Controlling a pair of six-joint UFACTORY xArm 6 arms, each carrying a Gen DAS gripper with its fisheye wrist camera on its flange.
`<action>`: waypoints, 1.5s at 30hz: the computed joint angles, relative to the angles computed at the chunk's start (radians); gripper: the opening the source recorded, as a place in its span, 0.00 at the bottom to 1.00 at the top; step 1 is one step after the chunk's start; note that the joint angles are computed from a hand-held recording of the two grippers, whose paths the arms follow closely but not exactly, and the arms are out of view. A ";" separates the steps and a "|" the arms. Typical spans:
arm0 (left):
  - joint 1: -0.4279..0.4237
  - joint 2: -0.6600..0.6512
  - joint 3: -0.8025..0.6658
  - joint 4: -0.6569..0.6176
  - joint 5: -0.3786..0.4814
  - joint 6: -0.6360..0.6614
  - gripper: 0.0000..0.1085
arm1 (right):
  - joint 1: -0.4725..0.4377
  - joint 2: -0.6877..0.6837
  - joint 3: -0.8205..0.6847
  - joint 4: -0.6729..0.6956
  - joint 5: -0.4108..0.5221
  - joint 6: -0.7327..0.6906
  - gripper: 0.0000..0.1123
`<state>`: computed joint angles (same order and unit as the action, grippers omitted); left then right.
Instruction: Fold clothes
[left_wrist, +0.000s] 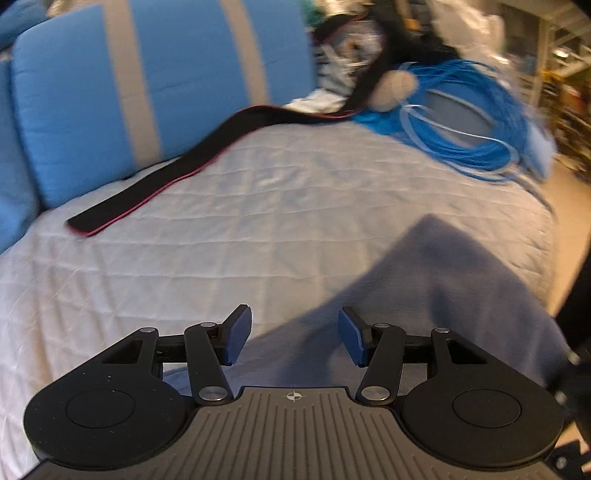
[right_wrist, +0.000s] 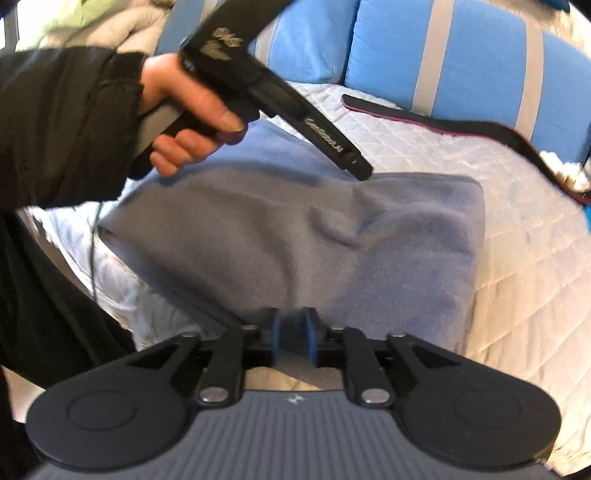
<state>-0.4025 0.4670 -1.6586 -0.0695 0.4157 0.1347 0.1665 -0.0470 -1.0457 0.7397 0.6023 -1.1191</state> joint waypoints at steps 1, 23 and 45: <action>-0.003 -0.001 0.003 -0.028 -0.005 0.043 0.47 | 0.002 -0.003 0.002 0.005 -0.003 -0.005 0.35; -0.025 0.125 -0.189 -0.190 0.129 0.288 0.04 | 0.007 -0.007 0.011 0.026 0.014 -0.054 0.53; 0.020 0.084 -0.166 0.034 0.030 -0.003 0.11 | 0.014 -0.013 0.024 0.006 0.018 -0.070 0.63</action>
<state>-0.3824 0.5507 -1.8248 -0.0358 0.4461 0.1314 0.1802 -0.0596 -1.0221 0.7453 0.6203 -1.1891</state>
